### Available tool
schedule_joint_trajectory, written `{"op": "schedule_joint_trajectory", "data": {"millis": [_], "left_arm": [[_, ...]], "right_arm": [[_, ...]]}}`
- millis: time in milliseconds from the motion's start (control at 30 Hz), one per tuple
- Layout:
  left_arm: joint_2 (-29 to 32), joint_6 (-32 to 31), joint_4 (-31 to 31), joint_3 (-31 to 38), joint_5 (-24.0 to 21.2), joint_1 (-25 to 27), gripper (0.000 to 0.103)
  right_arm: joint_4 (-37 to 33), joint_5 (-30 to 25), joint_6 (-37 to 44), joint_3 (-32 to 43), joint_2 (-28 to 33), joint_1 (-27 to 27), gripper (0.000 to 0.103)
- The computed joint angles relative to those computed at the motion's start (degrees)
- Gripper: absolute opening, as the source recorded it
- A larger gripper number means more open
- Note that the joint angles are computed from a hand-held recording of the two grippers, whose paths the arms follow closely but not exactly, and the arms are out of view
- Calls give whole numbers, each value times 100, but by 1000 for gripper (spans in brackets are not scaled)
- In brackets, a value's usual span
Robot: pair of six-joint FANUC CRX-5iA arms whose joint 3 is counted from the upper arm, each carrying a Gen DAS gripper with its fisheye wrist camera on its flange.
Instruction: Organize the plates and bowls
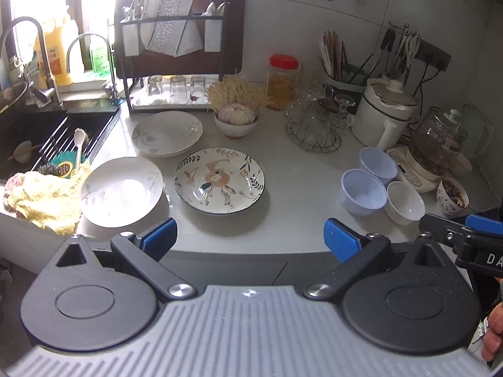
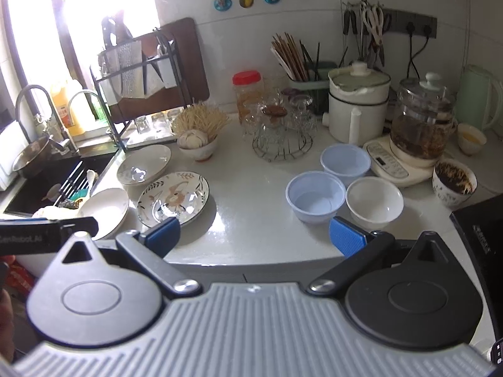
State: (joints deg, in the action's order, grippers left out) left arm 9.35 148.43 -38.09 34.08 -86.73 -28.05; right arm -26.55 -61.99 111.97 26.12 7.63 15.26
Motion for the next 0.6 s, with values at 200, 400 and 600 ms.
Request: {"op": "schedule_joint_trajectory", "data": {"millis": [200, 400, 600], "left_arm": [[19, 130, -129, 30, -87, -73, 101], [-15, 246, -149, -26, -140, -99, 101], [-40, 261, -178, -74, -134, -137, 101]], "right_arm": [[1, -70, 41, 69, 44, 16, 103], [18, -189, 56, 129, 90, 14, 103], [48, -217, 124, 121, 83, 36, 103]]}}
